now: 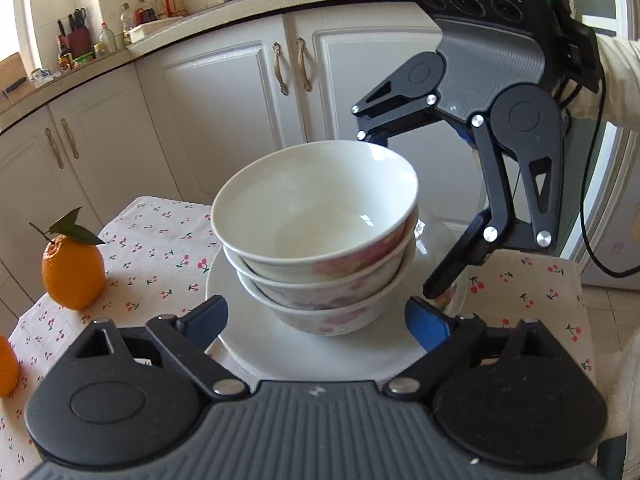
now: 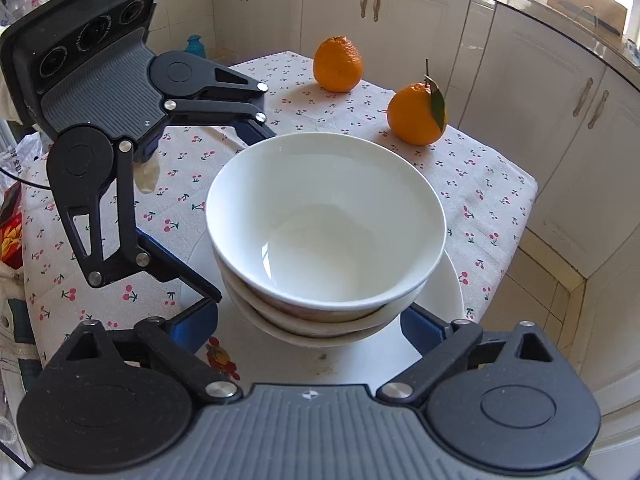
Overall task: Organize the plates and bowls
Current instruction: 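Open both tools and pull them back from the stacked dishes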
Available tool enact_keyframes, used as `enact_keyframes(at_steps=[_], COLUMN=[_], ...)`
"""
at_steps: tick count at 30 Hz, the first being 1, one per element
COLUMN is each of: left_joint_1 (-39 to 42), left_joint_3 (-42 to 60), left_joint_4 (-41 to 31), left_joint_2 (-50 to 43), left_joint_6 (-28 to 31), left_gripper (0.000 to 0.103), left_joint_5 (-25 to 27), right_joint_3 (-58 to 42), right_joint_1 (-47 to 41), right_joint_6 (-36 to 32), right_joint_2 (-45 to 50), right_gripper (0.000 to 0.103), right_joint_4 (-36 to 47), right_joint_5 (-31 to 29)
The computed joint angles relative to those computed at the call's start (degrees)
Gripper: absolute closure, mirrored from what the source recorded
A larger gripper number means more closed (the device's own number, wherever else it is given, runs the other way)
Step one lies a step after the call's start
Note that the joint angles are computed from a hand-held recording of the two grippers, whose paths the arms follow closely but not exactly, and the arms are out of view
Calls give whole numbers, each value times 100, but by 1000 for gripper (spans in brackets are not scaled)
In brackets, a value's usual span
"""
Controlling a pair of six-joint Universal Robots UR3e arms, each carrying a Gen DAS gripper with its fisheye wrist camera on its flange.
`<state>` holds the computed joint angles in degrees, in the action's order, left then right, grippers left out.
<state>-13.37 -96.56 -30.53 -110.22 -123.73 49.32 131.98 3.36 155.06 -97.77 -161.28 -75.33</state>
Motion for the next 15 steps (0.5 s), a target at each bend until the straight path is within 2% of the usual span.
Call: enact_keyframes(at_steps=[2, 5, 7, 8, 11, 13, 15], left_joint_1=[127, 313, 343, 288, 132, -77, -443], left_joint_3=[-675, -1871, -2642, -2865, -3281, -3413, -3221], left_joint_4=[620, 1885, 2938, 3207, 3389, 3364, 2795], left_joint_2=[390, 1061, 1471, 1664, 2249, 2611, 2897], left_joint_6=[-323, -1148, -1989, -2364, -3219, -3847, -4308], left_gripper=[3, 0, 0, 0, 0, 0, 0], left_joint_5=[-59, -58, 221, 480, 1125, 1810, 2640], right_joint_3=[88, -12, -193, -282, -787, -1077, -1435], right_joint_1=[314, 1210, 1881, 2143, 3147, 3600, 3968], right_joint_6=[415, 1512, 2590, 3065, 4885, 6023, 7152], right_joint_2=[-172, -201, -100, -42, 381, 542, 675], right_gripper=[0, 0, 0, 0, 0, 0, 0], right_joint_4=[-99, -141, 13, 114, 695, 1164, 1764], right_joint_5=[-420, -1658, -2557, -2893, -4315, -4875, -5264])
